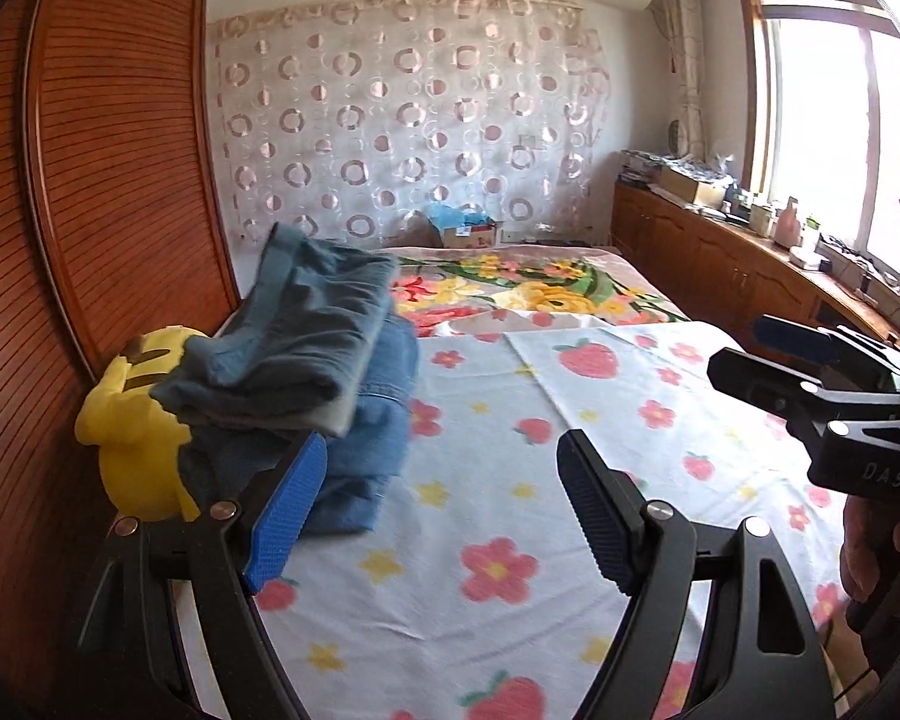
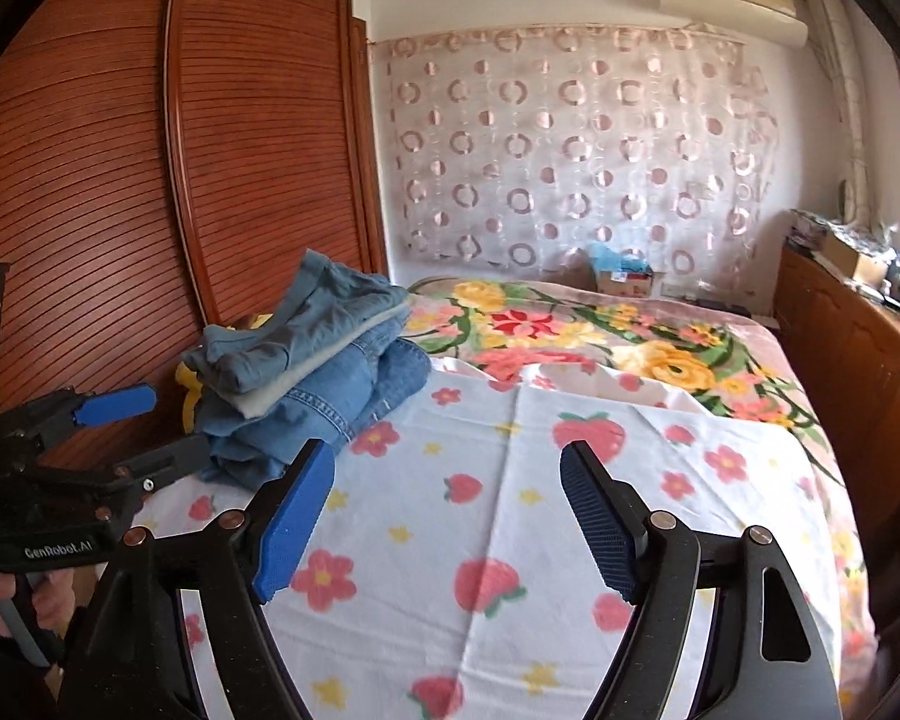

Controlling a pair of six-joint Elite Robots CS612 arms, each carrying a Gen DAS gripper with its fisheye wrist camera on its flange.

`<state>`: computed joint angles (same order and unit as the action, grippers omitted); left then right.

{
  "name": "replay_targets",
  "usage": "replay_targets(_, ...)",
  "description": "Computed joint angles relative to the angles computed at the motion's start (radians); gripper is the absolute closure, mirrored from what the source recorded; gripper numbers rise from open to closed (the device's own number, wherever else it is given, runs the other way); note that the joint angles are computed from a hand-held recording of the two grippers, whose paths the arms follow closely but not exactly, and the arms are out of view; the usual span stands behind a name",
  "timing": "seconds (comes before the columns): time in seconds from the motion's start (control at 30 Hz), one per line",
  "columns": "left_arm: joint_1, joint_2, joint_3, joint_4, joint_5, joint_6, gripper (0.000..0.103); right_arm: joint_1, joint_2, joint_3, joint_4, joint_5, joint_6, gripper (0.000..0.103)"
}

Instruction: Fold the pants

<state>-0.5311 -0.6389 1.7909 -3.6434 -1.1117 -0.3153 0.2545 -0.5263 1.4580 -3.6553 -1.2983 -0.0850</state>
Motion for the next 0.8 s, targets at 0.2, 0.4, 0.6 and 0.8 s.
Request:
replay_targets(0.2,-0.035,-0.009,0.013,-0.016,-0.007,0.008,0.023,0.002,-0.033,0.096,-0.082,-0.061,0.054,0.023)
replay_targets(0.4,-0.063,-0.018,0.020,-0.037,0.007,0.018,0.023,0.014,-0.058,0.161,-0.138,-0.140,0.089,0.023)
replay_targets(0.6,-0.084,-0.029,0.032,-0.086,0.028,0.042,0.023,0.038,-0.070,0.193,-0.204,-0.223,0.120,0.023)
replay_targets(0.8,-0.097,-0.040,0.052,-0.141,0.043,0.056,0.023,0.057,-0.068,0.224,-0.291,-0.260,0.151,0.023)
